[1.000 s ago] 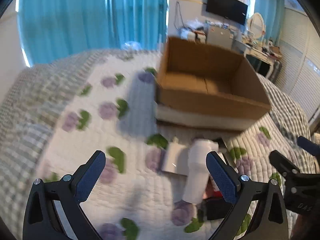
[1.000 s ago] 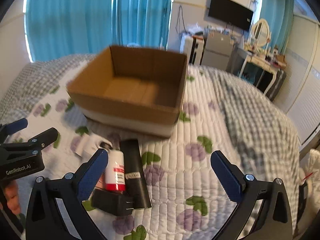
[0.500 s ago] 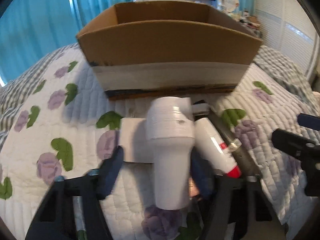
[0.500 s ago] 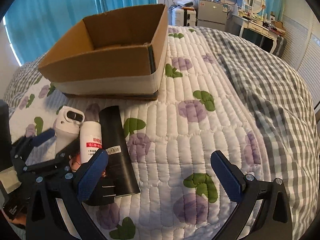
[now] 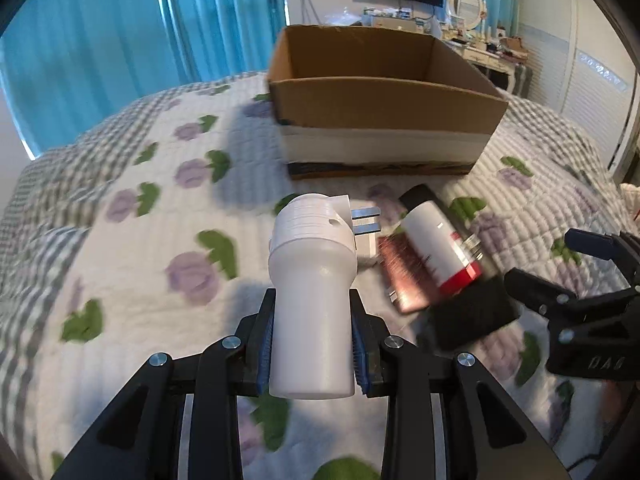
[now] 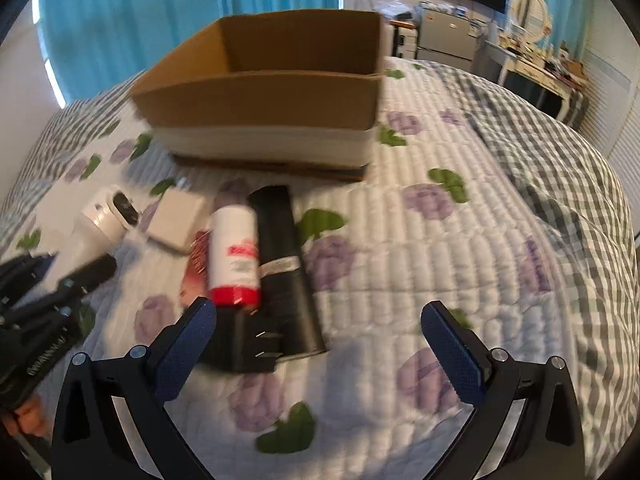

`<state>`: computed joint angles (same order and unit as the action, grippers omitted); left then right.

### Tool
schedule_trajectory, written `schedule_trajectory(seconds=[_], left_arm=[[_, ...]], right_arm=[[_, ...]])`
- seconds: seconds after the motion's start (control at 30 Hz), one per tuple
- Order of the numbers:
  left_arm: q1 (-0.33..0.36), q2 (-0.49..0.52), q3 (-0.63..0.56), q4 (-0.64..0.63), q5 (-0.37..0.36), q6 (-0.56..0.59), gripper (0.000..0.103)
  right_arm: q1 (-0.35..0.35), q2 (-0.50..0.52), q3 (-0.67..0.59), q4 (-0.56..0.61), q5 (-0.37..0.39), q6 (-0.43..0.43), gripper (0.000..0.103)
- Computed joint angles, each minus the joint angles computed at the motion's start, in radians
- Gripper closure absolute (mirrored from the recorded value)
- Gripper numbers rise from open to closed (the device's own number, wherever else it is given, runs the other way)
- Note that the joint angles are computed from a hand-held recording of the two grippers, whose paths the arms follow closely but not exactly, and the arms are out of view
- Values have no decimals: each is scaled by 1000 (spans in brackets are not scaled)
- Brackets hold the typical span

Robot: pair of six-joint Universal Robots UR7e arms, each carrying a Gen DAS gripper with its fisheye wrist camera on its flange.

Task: Organize rigid objects
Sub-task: 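Grasp the white cylindrical device with the left tool while the right grasps the black charger block, then carry white device with left tool and black charger with right into the box, release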

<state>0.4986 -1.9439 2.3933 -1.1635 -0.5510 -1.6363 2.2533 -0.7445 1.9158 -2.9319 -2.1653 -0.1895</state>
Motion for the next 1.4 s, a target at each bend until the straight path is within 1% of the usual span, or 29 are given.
schedule_trajectory(seconds=[0.07, 0.17, 0.23, 0.27, 0.3, 0.4, 0.47, 0.57, 0.67, 0.7, 0.73, 0.77, 0.83, 1.0, 1.17, 1.3, 1.37, 1.4], left_arm=[[-11, -20, 2, 38, -11, -29, 71], [-4, -26, 6, 29, -8, -30, 71], [-3, -29, 10, 19, -7, -22, 71], [-1, -32, 13, 8, -7, -12, 71], [-3, -36, 17, 6, -8, -12, 71], [5, -49, 24, -11, -6, -1, 71], [10, -59, 29, -19, -8, 2, 71], [18, -74, 36, -43, -9, 16, 71], [17, -81, 39, -47, -8, 15, 71], [14, -85, 39, -43, -8, 10, 71], [12, -89, 39, -41, -10, 7, 71], [10, -92, 38, -37, -12, 3, 71], [2, -97, 35, -25, -14, -11, 71], [-16, -88, 23, 10, -21, -40, 71], [-39, -58, -21, 37, -14, -50, 71], [-56, -10, -103, 74, 41, -33, 71], [-50, 10, -150, 53, 89, 18, 70], [-37, 24, -178, 18, 121, 71, 70]], right_arm=[[21, 17, 0, 10, -2, -20, 0], [48, 46, -6, 14, -18, -39, 0], [51, 58, -13, 34, -10, -20, 2], [50, 67, -20, 50, -8, -7, 5], [50, 75, -25, 59, -13, 1, 7], [42, 92, -39, 96, -19, 33, 8], [34, 95, -42, 110, -6, 52, 13], [31, 106, -46, 118, 3, 52, 13], [48, 140, -53, 79, -47, 4, 13], [53, 152, -54, 58, -68, -11, 15], [59, 163, -53, 32, -92, -28, 24], [64, 172, -49, -3, -109, -52, 27], [63, 166, -41, -15, -102, -49, 27], [59, 111, -4, -59, -65, -29, 28], [75, 42, -2, -101, -21, -48, 28], [82, 5, -74, -84, 16, -68, 28], [90, -3, -126, -69, 26, -88, 28], [91, -5, -156, -63, 34, -99, 28]])
